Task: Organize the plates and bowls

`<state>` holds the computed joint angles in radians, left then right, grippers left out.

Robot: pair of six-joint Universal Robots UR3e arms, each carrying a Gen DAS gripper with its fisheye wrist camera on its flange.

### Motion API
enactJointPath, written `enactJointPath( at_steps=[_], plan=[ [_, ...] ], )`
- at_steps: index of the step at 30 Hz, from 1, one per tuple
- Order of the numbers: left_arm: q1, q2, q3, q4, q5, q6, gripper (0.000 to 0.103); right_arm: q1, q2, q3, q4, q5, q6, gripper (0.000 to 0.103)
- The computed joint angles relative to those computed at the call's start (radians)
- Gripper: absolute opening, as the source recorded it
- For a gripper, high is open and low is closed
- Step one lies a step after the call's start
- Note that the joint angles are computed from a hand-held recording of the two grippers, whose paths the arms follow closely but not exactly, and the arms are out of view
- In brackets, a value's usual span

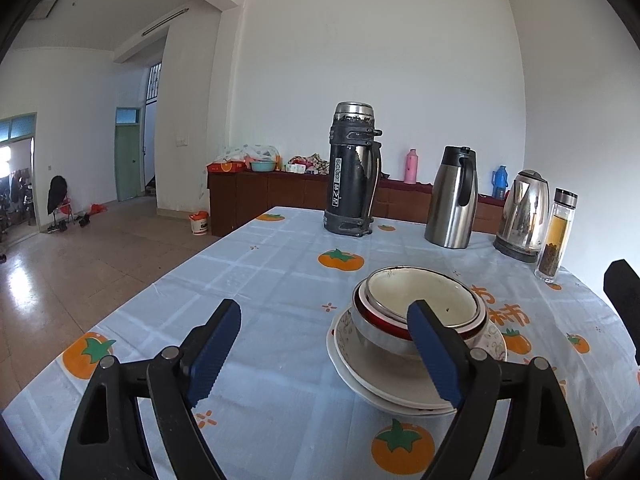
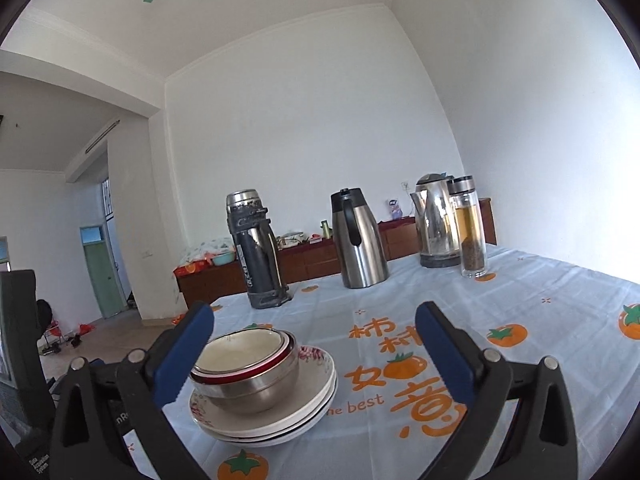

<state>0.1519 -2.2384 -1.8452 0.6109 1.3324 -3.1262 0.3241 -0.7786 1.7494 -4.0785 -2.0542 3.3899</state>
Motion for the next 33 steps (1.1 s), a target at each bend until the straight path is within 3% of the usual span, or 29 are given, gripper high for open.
enactJointPath(
  at_steps=[13, 20, 22, 26, 33],
  plan=[
    [0.001, 0.047, -0.086, 0.097, 0.003, 0.021, 0.088, 0.053, 0.028, -0.010, -0.103, -0.095, -0.068, 0.103],
    [-0.018, 0.021, -0.102, 0.262, 0.070, 0.041, 0.096, 0.064, 0.033, -0.024, -0.104, -0.130, -0.088, 0.103],
    [-0.014, 0.039, -0.103, 0.238, 0.063, 0.031, 0.098, 0.065, 0.031, -0.024, -0.102, -0.136, -0.086, 0.103],
    [0.037, 0.068, -0.132, 0.218, -0.060, -0.008, 0.100, 0.065, 0.029, -0.018, -0.110, -0.155, -0.078, 0.103],
    [0.001, 0.073, -0.117, 0.173, -0.025, 0.045, 0.100, 0.053, 0.018, 0.001, -0.097, -0.151, -0.042, 0.103]
  ],
)
